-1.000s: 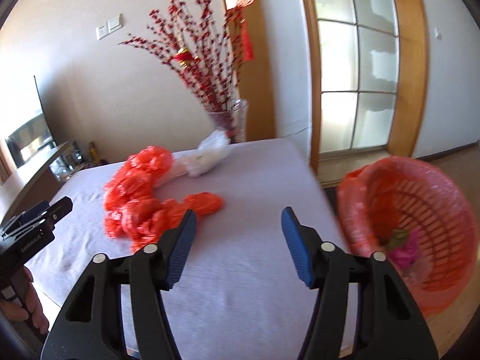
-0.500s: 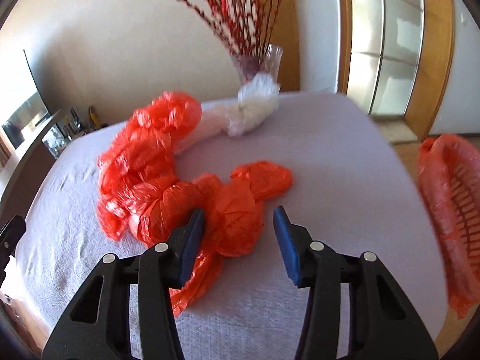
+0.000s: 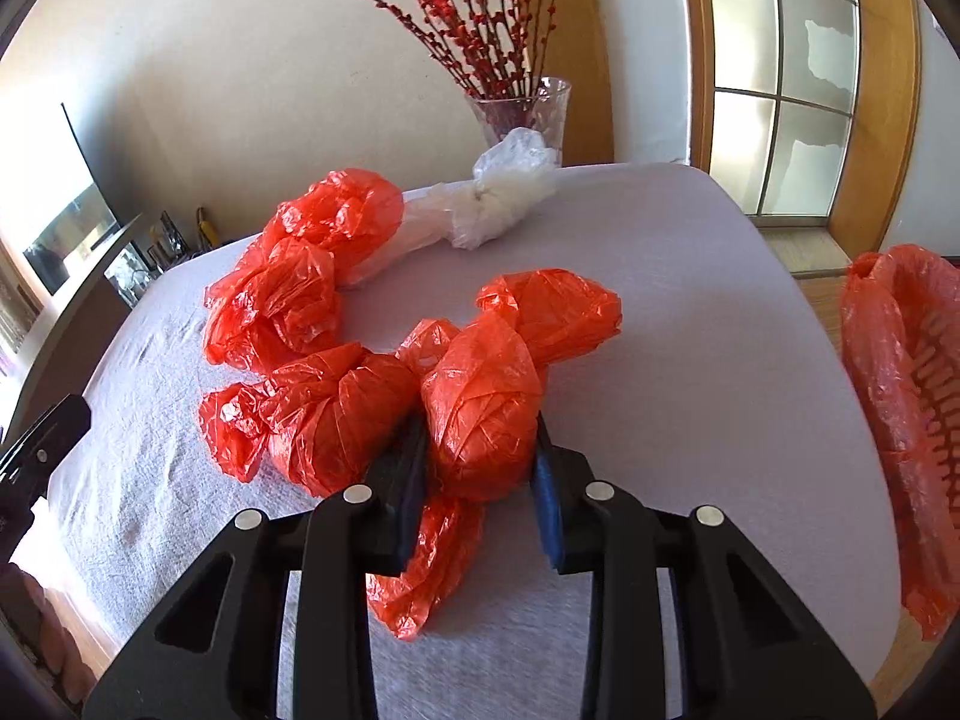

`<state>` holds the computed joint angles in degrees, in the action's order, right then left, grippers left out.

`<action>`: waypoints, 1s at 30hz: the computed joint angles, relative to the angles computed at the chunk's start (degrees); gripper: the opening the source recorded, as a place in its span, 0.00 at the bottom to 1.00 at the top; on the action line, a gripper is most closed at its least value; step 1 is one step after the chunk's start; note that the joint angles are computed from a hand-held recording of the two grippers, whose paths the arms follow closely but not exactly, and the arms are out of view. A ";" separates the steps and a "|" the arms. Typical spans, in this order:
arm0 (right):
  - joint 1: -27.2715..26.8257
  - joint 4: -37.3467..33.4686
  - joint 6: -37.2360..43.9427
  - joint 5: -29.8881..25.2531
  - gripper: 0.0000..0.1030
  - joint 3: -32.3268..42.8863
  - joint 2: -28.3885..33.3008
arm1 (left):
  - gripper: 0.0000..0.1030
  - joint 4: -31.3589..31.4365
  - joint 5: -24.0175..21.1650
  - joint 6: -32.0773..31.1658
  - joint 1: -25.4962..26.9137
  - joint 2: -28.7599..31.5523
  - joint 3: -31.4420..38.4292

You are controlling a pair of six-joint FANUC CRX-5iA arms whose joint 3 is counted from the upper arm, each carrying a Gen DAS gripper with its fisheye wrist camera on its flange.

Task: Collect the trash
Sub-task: 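Grasp a red bag with the right tool while the left tool approaches another red bag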

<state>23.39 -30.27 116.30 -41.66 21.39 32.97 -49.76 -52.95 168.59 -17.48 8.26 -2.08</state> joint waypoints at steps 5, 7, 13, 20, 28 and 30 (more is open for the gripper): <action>-2.75 -5.01 4.60 -0.53 0.31 -0.27 -1.22 | 0.70 5.60 6.64 -8.80 2.10 2.73 2.77; -3.80 -7.35 6.82 -0.88 0.31 -0.10 -1.76 | 0.69 8.67 9.55 -12.93 3.09 4.14 4.06; -5.90 -8.79 8.60 0.43 0.31 0.02 -2.43 | 0.70 15.15 13.67 -20.03 4.07 7.36 6.58; -7.56 -9.41 8.52 -1.52 0.31 0.65 -1.32 | 0.70 20.30 15.69 -26.08 4.37 10.21 8.67; -9.94 -11.06 8.49 -5.21 0.32 3.12 0.67 | 0.74 28.77 18.38 -36.78 4.82 15.54 12.32; -10.48 -10.99 8.27 -5.45 0.33 3.20 0.89 | 0.73 30.80 17.35 -38.44 5.16 17.27 13.43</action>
